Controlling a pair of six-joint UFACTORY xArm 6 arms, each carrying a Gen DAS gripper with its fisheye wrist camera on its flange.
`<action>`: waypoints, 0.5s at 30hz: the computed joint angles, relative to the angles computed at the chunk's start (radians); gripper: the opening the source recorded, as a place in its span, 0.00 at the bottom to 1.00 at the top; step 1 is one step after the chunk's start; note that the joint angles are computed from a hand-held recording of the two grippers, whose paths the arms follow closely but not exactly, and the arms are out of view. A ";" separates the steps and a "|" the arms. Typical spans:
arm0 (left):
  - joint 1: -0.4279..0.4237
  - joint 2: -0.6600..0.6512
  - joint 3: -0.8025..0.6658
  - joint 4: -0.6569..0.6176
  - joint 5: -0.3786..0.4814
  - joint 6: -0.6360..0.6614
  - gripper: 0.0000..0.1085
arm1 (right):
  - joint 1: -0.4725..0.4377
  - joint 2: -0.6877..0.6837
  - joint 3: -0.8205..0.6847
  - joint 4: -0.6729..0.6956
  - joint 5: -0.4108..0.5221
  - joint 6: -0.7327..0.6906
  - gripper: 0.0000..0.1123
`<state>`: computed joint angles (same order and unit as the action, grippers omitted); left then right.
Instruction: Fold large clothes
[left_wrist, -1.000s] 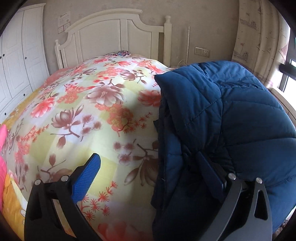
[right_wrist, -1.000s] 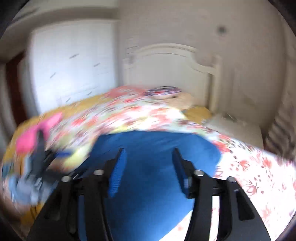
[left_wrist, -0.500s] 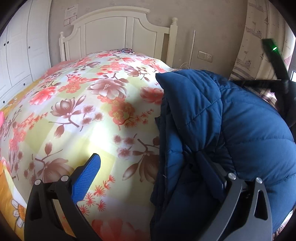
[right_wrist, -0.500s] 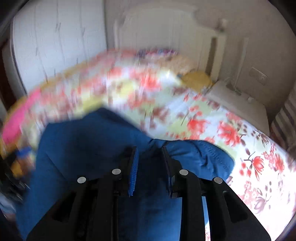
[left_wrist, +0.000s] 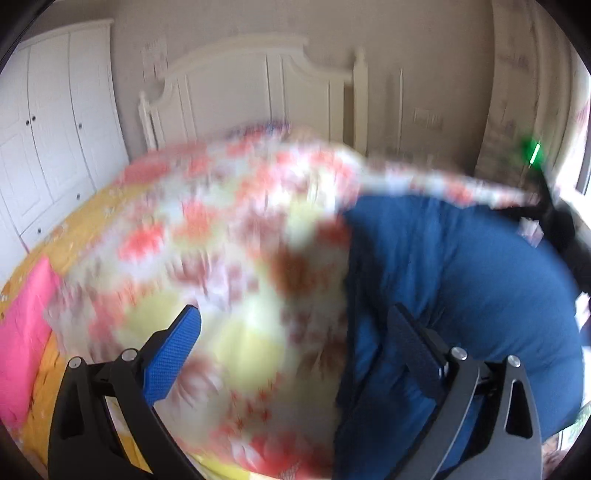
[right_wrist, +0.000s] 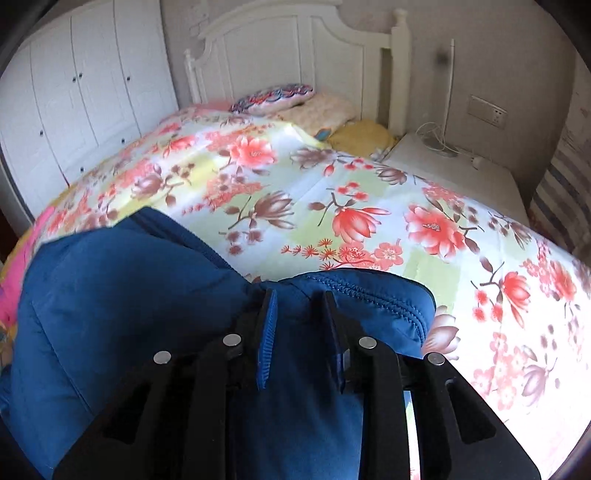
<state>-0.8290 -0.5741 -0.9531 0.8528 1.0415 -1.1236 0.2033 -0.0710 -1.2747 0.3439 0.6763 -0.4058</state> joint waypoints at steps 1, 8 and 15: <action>-0.011 0.019 -0.049 0.032 0.004 0.019 0.93 | 0.003 -0.002 0.004 -0.008 -0.004 0.007 0.24; 0.028 0.410 -0.447 0.035 0.033 0.311 0.93 | 0.002 -0.023 0.044 0.015 -0.040 0.006 0.24; 0.167 0.534 -0.412 -0.157 -0.027 0.328 0.93 | 0.015 -0.022 0.036 -0.041 -0.040 0.032 0.24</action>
<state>-0.6621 -0.0400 -1.3647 0.6959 1.0143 -0.7959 0.2178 -0.0926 -1.2384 0.3026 0.6365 -0.3743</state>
